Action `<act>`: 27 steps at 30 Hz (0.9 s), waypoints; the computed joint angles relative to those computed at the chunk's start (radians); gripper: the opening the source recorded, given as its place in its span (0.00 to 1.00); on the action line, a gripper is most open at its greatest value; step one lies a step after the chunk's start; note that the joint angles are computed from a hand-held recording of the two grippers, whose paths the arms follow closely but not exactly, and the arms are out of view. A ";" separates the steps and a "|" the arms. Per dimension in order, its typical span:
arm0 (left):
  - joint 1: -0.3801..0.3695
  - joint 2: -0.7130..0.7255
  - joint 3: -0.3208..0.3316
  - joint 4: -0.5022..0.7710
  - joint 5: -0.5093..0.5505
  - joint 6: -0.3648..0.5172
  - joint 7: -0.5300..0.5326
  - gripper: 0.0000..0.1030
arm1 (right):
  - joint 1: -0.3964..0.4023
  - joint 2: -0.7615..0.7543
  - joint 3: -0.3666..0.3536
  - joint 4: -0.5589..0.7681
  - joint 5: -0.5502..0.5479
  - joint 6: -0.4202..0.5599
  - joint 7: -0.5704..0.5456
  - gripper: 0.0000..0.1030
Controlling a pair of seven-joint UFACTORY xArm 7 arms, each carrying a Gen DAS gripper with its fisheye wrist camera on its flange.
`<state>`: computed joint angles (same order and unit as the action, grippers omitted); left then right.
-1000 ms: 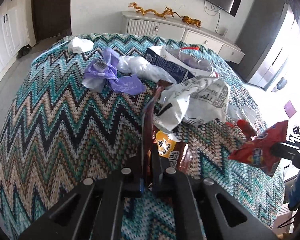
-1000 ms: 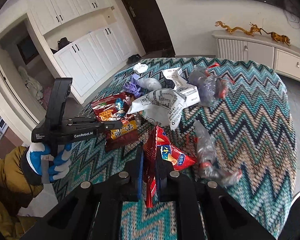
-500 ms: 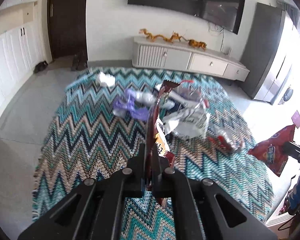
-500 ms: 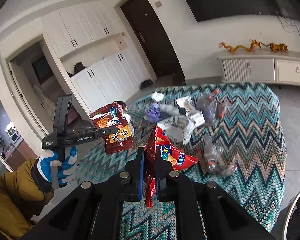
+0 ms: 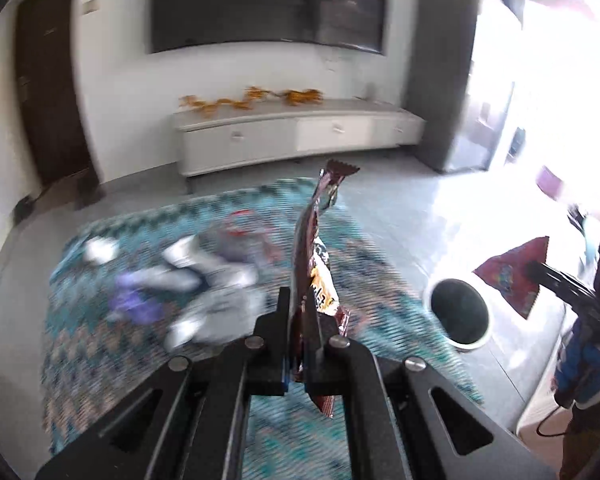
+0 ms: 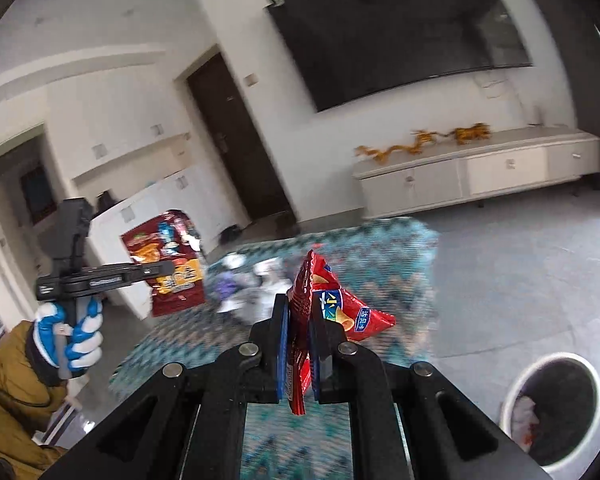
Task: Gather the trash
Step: 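Carry both bags over the bin and open both tools to drop them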
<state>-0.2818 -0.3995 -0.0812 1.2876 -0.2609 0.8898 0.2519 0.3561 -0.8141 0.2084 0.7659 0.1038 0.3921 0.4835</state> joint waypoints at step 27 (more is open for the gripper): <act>-0.563 1.197 -0.125 1.100 0.262 0.264 -0.254 0.07 | -0.475 -0.216 -0.308 -0.470 -0.028 0.212 -0.037 0.11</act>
<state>-0.8450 0.7973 -0.2061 2.3876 0.0015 1.1535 -0.0019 -0.1190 -1.0302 -0.0995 0.2958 0.0763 0.6041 0.4463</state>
